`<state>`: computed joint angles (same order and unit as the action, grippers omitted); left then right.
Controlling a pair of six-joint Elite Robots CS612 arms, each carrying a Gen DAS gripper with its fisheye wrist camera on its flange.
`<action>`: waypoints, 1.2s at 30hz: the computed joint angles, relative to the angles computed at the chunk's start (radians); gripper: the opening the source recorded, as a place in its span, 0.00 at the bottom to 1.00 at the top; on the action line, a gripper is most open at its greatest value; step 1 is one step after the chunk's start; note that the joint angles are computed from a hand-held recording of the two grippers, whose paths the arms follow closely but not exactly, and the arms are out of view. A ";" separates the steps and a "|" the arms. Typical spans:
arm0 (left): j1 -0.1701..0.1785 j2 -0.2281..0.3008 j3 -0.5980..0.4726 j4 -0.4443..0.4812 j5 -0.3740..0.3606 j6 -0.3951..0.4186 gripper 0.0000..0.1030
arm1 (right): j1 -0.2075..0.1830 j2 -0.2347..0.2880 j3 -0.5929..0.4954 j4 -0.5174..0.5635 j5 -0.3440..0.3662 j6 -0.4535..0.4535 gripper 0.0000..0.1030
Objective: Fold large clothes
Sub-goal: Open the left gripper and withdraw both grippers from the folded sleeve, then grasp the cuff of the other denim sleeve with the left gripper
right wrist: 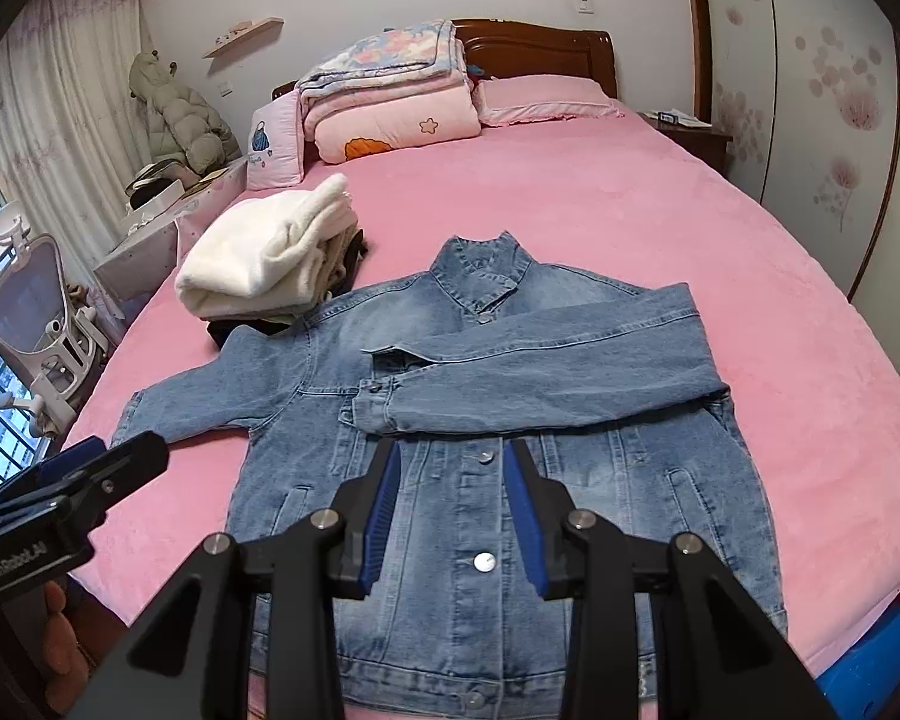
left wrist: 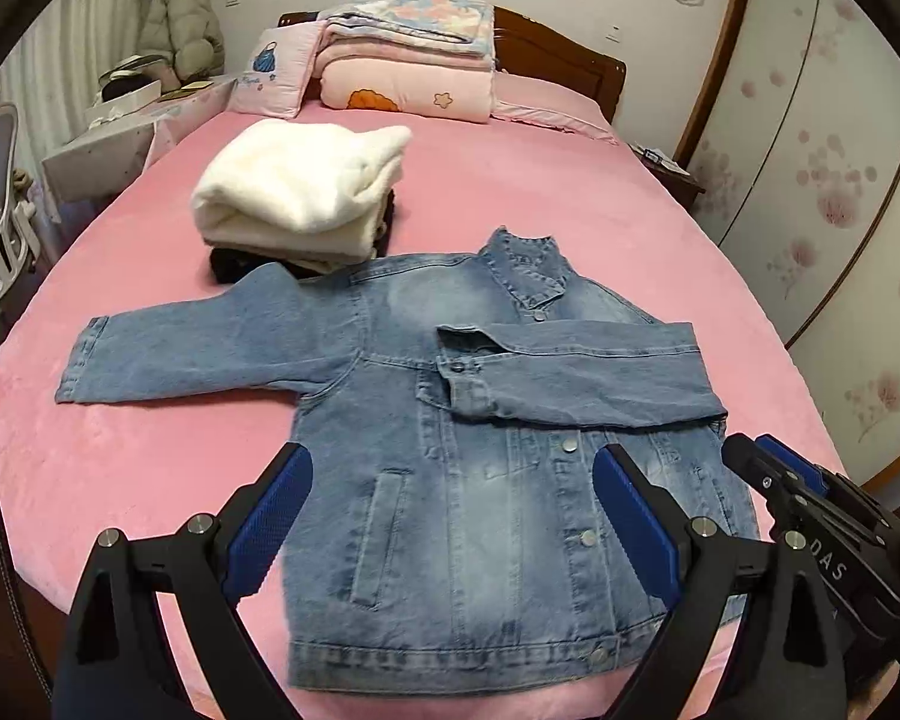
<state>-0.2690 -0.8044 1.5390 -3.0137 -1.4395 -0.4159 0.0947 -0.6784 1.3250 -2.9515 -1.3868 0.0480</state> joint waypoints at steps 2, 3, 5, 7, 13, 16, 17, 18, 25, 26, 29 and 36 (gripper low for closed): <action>0.006 -0.006 0.011 0.000 0.010 0.007 0.91 | 0.007 0.000 -0.001 0.001 -0.002 0.005 0.35; 0.009 -0.009 0.019 -0.004 0.019 0.009 0.91 | 0.012 0.001 -0.002 0.001 -0.007 0.007 0.35; 0.018 -0.012 0.032 -0.017 0.022 0.007 0.91 | 0.022 0.002 -0.004 0.002 -0.014 0.000 0.35; 0.033 -0.015 0.049 -0.033 0.015 -0.009 0.91 | 0.034 0.005 -0.013 0.014 -0.021 -0.016 0.35; 0.092 -0.013 0.088 -0.052 -0.004 -0.092 0.91 | 0.072 0.022 -0.044 0.018 -0.008 -0.057 0.35; 0.127 -0.006 0.101 -0.055 0.005 -0.131 0.91 | 0.091 0.038 -0.076 0.032 0.011 -0.077 0.35; 0.140 -0.002 0.103 -0.055 0.011 -0.147 0.91 | 0.097 0.046 -0.091 0.040 0.017 -0.085 0.35; 0.153 0.002 0.104 -0.055 0.008 -0.156 0.91 | 0.104 0.053 -0.105 0.047 0.017 -0.090 0.35; 0.266 0.074 0.061 -0.101 -0.034 -0.289 0.91 | 0.155 0.131 -0.254 0.132 0.042 -0.135 0.35; 0.281 0.090 0.049 -0.113 -0.052 -0.310 0.91 | 0.162 0.144 -0.278 0.145 0.042 -0.143 0.35; 0.335 0.157 -0.009 -0.155 -0.134 -0.394 0.91 | 0.178 0.185 -0.348 0.190 0.052 -0.155 0.35; 0.424 0.334 -0.202 -0.175 -0.303 -0.599 0.91 | 0.205 0.277 -0.504 0.310 0.066 -0.181 0.35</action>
<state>0.1551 -0.4706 1.3371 -3.1884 -1.7424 -1.0150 0.3001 -0.4014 0.8210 -2.6413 -1.3211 -0.1327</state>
